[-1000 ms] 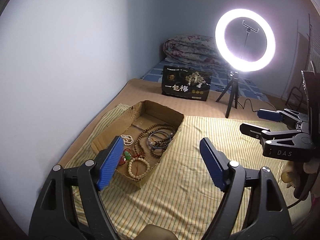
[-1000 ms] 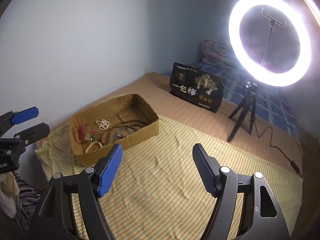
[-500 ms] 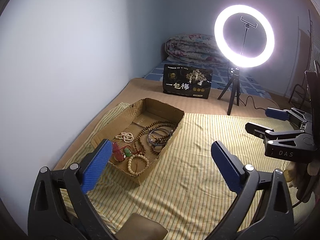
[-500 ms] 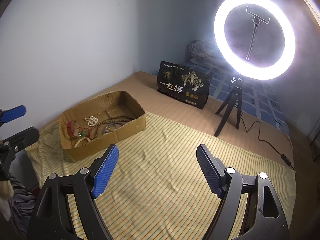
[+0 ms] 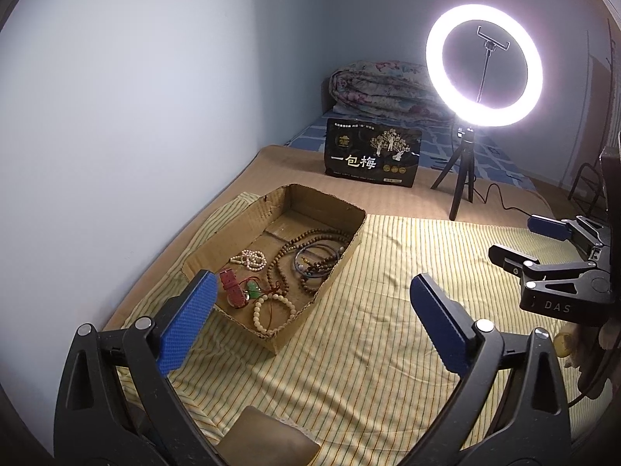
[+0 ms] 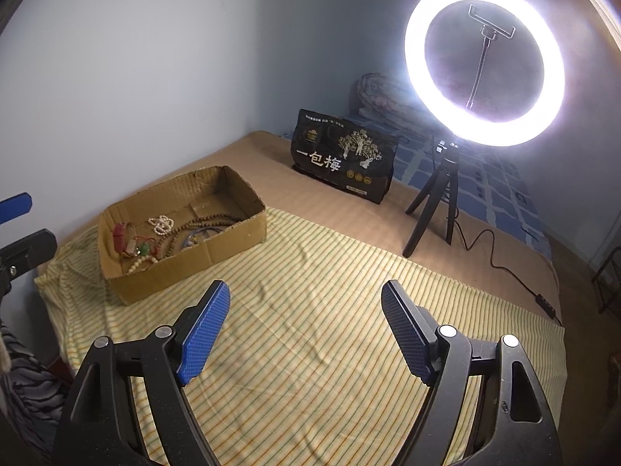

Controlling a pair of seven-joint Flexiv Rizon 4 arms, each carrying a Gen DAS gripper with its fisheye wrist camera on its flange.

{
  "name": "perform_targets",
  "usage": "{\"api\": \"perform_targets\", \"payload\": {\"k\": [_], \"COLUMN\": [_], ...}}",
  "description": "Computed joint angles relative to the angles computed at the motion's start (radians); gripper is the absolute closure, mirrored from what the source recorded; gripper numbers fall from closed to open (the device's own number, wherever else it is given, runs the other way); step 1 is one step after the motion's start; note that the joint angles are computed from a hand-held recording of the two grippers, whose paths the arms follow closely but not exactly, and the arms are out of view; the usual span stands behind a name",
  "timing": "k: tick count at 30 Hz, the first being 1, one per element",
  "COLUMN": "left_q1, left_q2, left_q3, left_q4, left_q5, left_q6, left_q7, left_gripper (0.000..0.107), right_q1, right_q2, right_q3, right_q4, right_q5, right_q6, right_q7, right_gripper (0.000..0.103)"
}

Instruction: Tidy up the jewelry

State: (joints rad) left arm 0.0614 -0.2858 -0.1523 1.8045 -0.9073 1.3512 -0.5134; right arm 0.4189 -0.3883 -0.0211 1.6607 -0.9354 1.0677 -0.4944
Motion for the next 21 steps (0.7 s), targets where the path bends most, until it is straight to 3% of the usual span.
{"api": "perform_targets", "payload": {"k": [21], "left_q1": [0.003], "left_q2": [-0.003], "left_q3": [-0.001], "left_q4": [0.0], "left_q5": [-0.002], "left_q6": [0.006], "left_q7": [0.009], "left_gripper": [0.005], "right_q1": [-0.001], "right_q2": [-0.005], "right_q3": [0.006], "right_q4": [-0.004], "right_q5": [0.006], "right_q6": [-0.026], "right_q7": [-0.024], "right_gripper": [0.022]}}
